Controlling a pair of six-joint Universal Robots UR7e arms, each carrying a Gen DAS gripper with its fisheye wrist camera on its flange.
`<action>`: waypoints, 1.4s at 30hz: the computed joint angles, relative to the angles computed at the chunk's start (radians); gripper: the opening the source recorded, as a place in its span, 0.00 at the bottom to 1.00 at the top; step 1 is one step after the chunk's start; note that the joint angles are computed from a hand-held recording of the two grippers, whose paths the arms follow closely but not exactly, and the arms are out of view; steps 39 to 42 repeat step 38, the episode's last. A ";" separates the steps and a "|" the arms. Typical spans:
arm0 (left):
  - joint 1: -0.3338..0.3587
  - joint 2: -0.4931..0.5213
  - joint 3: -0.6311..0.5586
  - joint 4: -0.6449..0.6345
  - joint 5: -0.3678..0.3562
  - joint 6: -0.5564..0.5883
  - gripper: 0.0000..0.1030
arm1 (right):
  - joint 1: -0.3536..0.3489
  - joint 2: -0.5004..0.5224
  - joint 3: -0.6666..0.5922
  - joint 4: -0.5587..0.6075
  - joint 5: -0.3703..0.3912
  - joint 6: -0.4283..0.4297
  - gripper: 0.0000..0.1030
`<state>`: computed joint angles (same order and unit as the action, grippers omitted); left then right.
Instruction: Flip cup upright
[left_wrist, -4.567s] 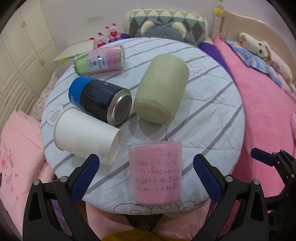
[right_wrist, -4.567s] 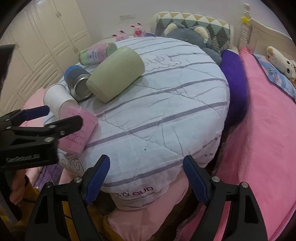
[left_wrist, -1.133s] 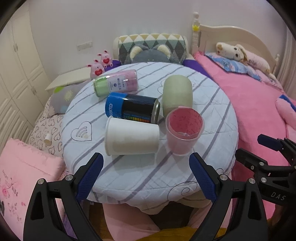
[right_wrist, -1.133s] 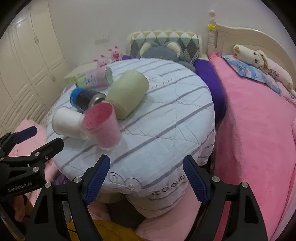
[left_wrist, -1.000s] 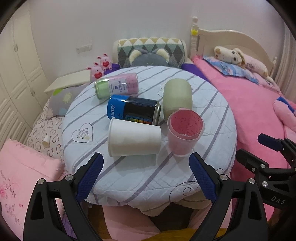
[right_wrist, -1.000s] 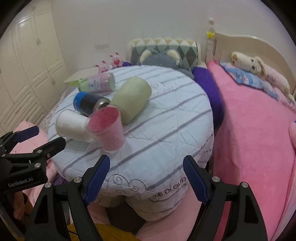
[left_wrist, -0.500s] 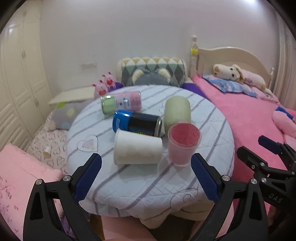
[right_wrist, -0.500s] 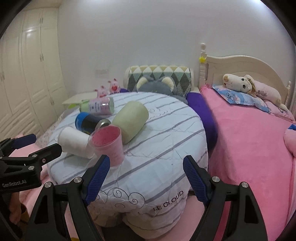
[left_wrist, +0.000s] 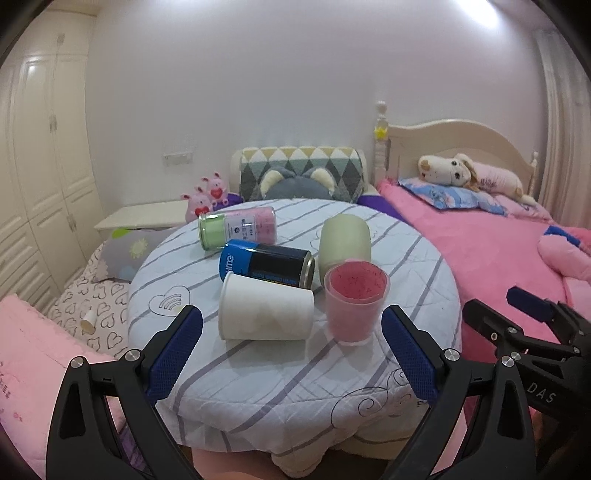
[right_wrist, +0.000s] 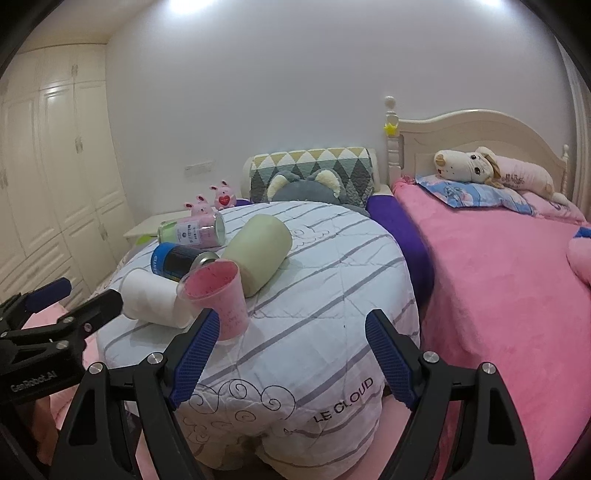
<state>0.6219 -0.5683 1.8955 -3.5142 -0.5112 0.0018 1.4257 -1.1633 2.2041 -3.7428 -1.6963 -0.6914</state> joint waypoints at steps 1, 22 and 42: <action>-0.001 0.007 -0.001 -0.026 0.006 0.015 0.96 | -0.004 0.001 0.004 -0.008 0.005 0.001 0.80; 0.001 0.044 -0.019 -0.112 0.042 0.074 0.96 | 0.012 0.031 0.027 -0.118 -0.011 -0.071 0.80; -0.008 0.053 -0.020 -0.115 0.059 0.072 0.96 | 0.025 0.039 0.028 -0.117 -0.053 -0.088 0.80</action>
